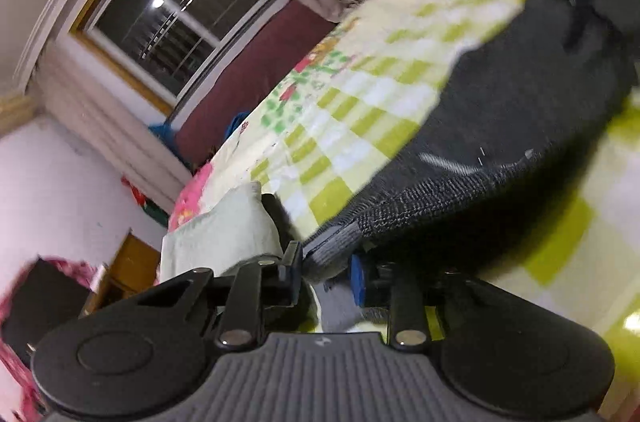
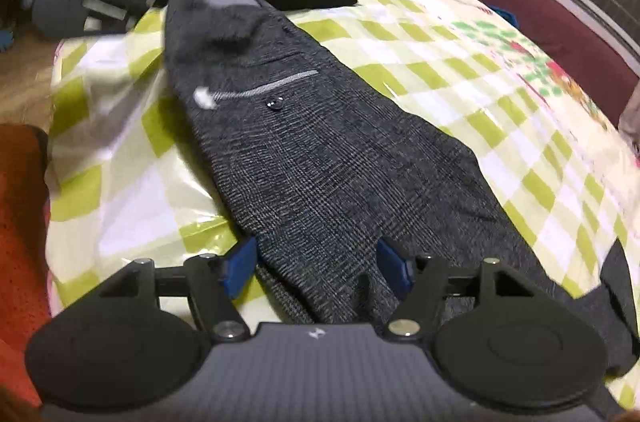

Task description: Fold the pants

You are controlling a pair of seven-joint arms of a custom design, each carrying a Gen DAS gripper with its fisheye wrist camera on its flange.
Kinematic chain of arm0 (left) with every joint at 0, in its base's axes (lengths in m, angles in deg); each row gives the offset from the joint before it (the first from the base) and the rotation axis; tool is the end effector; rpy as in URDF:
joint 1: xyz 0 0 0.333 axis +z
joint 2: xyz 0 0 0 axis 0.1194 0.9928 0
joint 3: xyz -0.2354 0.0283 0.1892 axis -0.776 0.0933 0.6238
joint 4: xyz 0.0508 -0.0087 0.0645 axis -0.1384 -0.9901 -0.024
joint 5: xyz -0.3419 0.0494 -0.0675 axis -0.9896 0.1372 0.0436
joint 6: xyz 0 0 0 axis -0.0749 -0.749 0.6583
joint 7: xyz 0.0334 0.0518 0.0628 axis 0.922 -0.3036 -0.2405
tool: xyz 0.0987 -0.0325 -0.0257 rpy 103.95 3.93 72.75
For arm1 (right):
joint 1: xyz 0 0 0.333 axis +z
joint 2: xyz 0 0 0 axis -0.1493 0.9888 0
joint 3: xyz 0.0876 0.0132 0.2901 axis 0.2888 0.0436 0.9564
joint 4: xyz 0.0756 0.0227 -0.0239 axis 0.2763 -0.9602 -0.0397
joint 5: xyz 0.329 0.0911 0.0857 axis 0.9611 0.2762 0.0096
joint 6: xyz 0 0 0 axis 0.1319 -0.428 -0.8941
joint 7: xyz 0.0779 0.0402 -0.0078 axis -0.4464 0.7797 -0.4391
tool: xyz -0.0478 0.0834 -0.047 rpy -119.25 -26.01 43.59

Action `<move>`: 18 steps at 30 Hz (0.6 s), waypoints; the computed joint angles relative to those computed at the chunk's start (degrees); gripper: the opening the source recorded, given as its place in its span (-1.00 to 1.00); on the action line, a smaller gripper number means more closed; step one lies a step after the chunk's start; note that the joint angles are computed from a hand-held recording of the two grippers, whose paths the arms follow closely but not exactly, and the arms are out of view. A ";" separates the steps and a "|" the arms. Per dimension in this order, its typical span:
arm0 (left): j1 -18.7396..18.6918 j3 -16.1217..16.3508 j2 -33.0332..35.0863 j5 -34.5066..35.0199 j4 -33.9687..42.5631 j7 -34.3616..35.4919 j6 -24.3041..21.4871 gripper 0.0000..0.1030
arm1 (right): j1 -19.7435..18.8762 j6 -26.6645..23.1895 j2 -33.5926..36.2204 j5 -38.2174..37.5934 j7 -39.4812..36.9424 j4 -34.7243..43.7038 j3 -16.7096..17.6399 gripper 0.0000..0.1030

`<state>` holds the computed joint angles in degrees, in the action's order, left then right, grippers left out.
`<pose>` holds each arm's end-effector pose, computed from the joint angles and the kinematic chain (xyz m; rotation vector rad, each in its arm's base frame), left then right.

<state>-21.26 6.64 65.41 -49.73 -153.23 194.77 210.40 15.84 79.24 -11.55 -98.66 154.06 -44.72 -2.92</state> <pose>0.5547 -0.2279 0.4766 -0.3726 2.0602 -0.6732 0.4876 0.2990 0.4652 -2.2620 1.2996 -0.7557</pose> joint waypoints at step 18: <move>2.77 0.47 6.48 5.15 10.04 -9.02 3.25 -0.37 | -2.68 2.45 -5.01 -10.23 21.33 4.57 0.58 -0.84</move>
